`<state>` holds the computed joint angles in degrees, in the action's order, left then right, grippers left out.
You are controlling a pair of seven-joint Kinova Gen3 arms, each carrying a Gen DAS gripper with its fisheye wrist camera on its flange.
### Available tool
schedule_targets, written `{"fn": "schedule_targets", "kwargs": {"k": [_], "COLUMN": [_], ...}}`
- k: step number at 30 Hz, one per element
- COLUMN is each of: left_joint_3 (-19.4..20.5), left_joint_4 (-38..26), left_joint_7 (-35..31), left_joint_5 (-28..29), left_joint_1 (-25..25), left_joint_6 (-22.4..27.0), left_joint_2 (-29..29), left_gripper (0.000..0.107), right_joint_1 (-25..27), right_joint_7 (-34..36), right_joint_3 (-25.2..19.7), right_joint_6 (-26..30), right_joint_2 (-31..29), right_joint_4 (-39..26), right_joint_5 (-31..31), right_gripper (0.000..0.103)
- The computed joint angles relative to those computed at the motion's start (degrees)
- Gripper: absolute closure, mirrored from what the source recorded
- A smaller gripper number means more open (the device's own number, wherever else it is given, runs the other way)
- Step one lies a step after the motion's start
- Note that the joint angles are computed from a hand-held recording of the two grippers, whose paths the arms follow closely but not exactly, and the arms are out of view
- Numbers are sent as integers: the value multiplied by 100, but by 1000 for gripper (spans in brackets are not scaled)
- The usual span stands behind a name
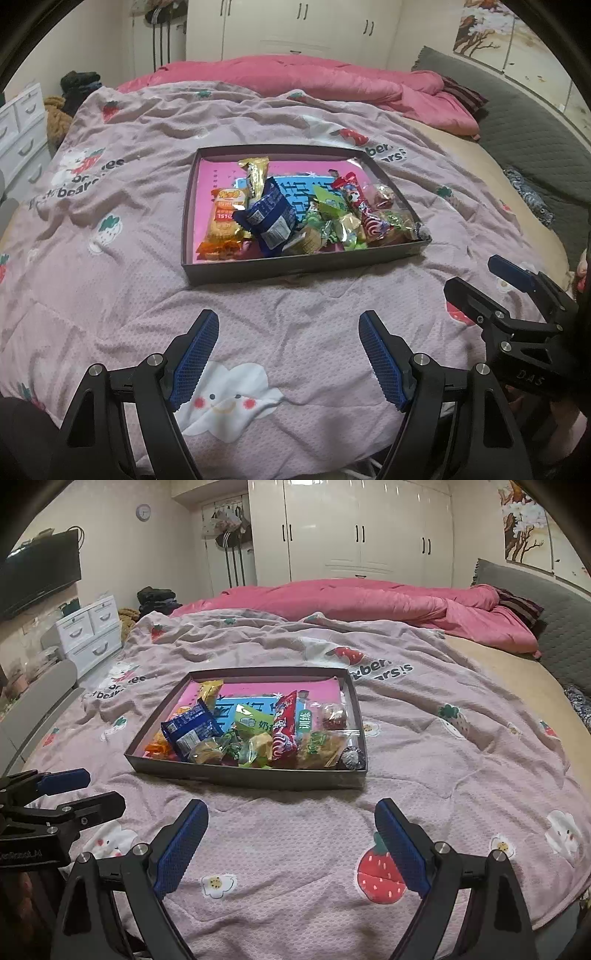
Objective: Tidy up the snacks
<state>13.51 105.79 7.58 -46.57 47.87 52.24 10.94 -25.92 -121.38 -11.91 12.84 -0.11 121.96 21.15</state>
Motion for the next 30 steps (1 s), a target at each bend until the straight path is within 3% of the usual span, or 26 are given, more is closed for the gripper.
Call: {"fn": "schedule_targets", "kwargs": {"k": [17,30], "left_joint_3": [-21,-25], "left_joint_4": [-48,-48], "left_joint_7": [-45,-46], "left_joint_5": [18,23], "left_joint_1": [43,54], "left_joint_6": [77,100], "left_joint_2": [56,66], "left_gripper": [28,28], "right_joint_1": [28,-25], "right_joint_7": [387,-32], "right_joint_3": [27,-1], "right_joint_6": [-29,-5], "right_joint_2": [9,11], "right_joint_4": [2,3], "right_joint_5": [-358,0], "right_gripper": [11,11]}}
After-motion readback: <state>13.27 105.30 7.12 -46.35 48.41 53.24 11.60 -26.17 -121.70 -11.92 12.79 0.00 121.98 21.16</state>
